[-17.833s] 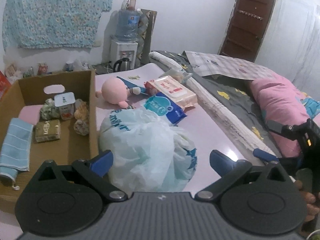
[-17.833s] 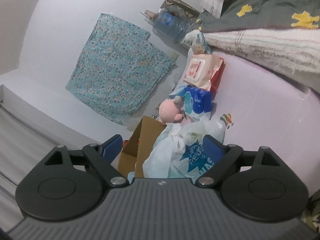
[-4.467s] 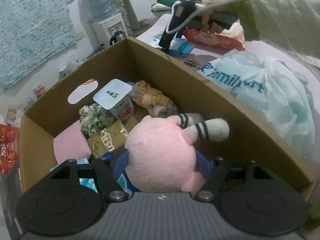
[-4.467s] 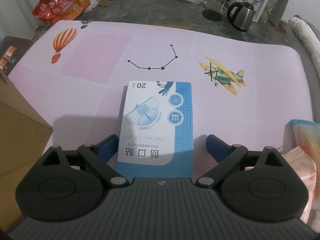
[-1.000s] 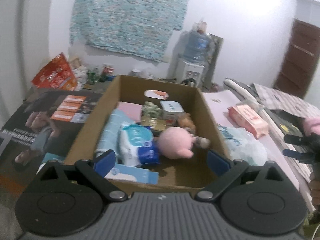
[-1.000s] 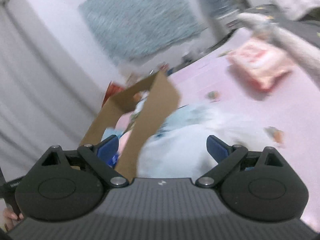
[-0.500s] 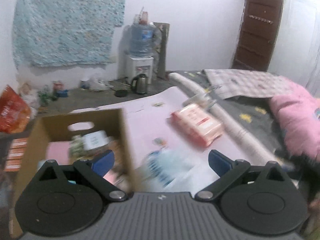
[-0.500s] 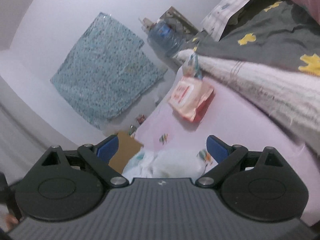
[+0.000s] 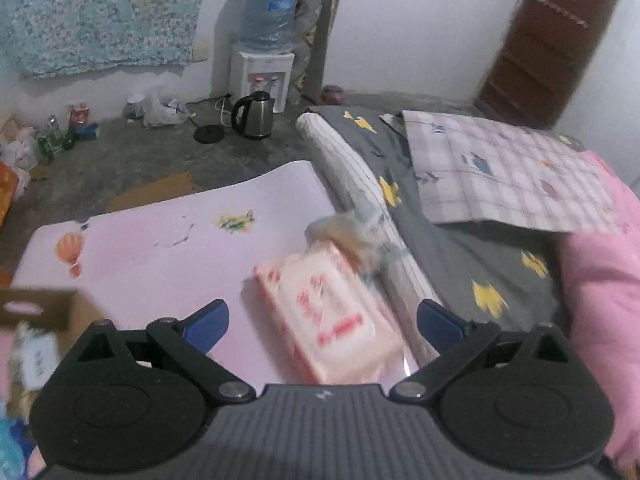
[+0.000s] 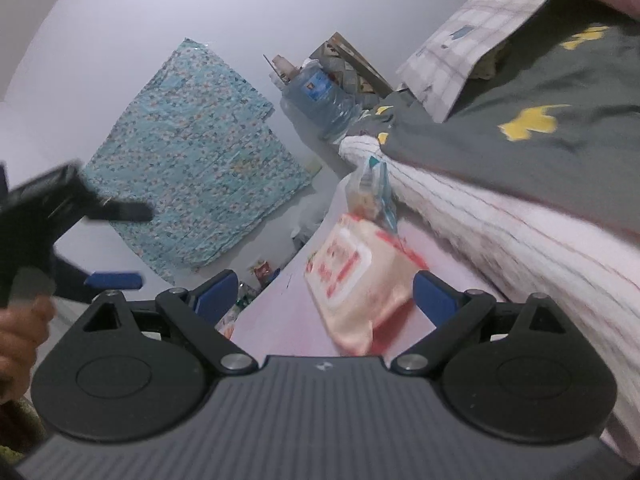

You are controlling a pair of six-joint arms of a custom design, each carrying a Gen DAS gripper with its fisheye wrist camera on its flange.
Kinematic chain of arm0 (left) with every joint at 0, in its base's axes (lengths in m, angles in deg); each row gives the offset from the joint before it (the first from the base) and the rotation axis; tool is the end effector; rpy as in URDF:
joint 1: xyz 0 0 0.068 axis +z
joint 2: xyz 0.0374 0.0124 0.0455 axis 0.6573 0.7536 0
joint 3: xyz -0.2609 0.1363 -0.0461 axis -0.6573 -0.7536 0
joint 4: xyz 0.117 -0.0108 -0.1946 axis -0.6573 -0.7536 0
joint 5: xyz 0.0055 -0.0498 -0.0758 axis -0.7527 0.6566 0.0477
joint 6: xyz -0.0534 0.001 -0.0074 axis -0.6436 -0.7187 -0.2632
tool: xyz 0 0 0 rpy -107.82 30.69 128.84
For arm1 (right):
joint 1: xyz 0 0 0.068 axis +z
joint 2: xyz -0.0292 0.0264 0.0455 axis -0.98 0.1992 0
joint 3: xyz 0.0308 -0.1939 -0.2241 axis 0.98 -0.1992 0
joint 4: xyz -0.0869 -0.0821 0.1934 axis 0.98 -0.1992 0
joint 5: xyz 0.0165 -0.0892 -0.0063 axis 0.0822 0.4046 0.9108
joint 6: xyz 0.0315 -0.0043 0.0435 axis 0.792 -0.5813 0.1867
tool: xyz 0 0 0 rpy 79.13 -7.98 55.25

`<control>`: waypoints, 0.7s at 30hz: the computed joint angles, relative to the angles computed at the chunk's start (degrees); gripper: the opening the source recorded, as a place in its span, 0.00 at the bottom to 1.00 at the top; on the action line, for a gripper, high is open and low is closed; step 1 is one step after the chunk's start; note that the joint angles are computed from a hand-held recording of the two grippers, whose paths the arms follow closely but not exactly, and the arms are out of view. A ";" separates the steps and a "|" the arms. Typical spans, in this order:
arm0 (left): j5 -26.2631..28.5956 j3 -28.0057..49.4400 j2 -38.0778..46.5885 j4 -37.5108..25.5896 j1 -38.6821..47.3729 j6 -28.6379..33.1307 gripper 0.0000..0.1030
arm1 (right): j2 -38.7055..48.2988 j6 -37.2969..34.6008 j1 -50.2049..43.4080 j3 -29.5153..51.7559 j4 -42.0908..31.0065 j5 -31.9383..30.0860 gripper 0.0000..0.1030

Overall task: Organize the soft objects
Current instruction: 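Move both tools toward the clear plastic bag beside the pink-and-white wipes pack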

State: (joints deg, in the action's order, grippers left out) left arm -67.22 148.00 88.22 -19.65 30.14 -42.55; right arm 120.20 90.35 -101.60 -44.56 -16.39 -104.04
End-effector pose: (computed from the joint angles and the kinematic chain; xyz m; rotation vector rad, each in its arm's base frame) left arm 0.2421 -0.0516 0.2957 0.1250 2.4995 -0.2996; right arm 0.1518 -0.0394 0.1808 0.4654 1.9313 0.7989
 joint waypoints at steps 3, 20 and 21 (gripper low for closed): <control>-1.17 4.67 11.92 4.60 -1.93 -3.71 0.98 | 16.27 1.78 8.44 4.46 13.91 11.70 0.87; 2.06 33.11 46.65 3.77 -6.67 -15.76 0.77 | 45.76 -0.28 14.64 28.54 17.78 19.81 0.46; 1.87 34.18 47.84 2.86 -6.55 -16.55 0.73 | 46.26 -0.31 14.56 28.37 18.24 19.52 0.46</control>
